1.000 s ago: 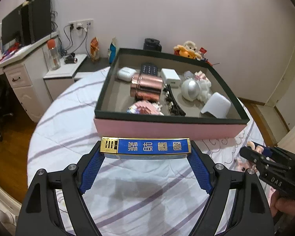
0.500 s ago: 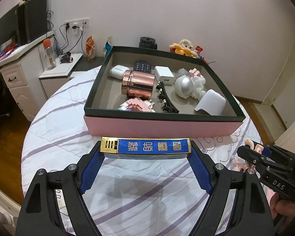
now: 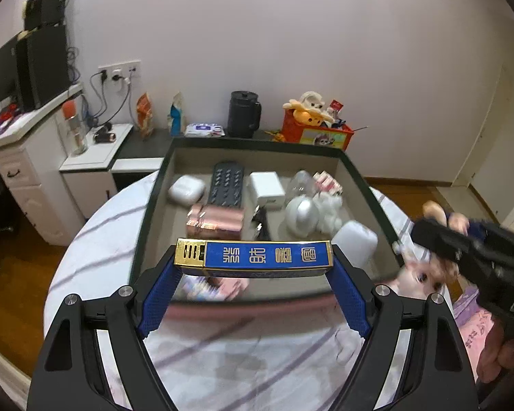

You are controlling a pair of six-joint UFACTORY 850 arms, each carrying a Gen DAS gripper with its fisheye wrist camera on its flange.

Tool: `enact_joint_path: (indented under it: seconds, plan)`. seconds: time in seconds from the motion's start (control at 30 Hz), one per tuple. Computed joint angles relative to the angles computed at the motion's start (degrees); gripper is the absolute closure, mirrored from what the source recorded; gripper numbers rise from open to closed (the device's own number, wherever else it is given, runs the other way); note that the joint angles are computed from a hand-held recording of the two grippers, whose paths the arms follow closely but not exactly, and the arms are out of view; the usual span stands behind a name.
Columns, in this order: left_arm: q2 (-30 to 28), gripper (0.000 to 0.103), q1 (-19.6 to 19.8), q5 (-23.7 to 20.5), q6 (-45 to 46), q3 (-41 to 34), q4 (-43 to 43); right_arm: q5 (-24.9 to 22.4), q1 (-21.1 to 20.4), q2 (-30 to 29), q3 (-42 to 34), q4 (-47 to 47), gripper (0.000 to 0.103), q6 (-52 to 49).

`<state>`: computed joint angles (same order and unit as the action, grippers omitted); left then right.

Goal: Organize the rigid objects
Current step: 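Lift the blue-yellow packet and doll over the box, then lower packet and doll into the box and open both tools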

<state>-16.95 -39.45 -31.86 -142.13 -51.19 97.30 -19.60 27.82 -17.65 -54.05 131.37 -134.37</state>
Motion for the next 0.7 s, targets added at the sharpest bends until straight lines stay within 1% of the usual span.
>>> enact_joint_path:
  seconds: [0.1, 0.27, 0.37, 0.47, 0.53, 0.6, 0.63, 0.67, 0.7]
  plan:
    - [-2.71, 0.02, 1.32, 1.85, 2.14, -3.31, -0.01, 0.86, -0.09, -3.06, -4.76, -3.23, 0.065, 3.13]
    - [-7.53, 0.019, 3.35, 4.48, 5.43, -8.47, -0.93, 1.59, -1.66, -10.72, -15.45, -18.95, 0.065, 19.12]
    - [-10.34, 0.019, 4.63, 5.61, 8.21, -11.43, -3.47, 1.53, -2.28, -15.82, -22.46, -31.69, 0.065, 31.03]
    - [-12.8, 0.019, 4.64, 2.76, 14.02, -14.48, -8.27, 1.94, -2.31, -19.62, -27.18, -40.99, 0.065, 39.2]
    - [-13.3, 0.019, 5.07, 2.87, 14.72, -15.19, -9.25, 1.59, -2.38, -21.59, -29.35, -46.46, 0.065, 44.23]
    - [-14.33, 0.018, 5.64, 2.64, 17.33, -16.41, -12.43, 0.0, -2.89, -22.76, -30.61, -47.76, 0.064, 45.33]
    - [-14.96, 0.015, 5.72, 1.78, 19.01, -17.1, -13.89, 0.03, -2.82, -23.31, -31.34, -50.09, 0.064, 47.16]
    - [-15.62, 0.012, 5.73, 0.65, 20.82, -17.82, -15.36, 1.44, -2.43, -23.51, -31.57, -51.56, 0.064, 47.5]
    - [-16.07, 0.003, 5.83, -0.05, 21.82, -18.27, -16.23, 2.74, -2.19, -23.65, -31.69, -52.27, 0.064, 47.74]
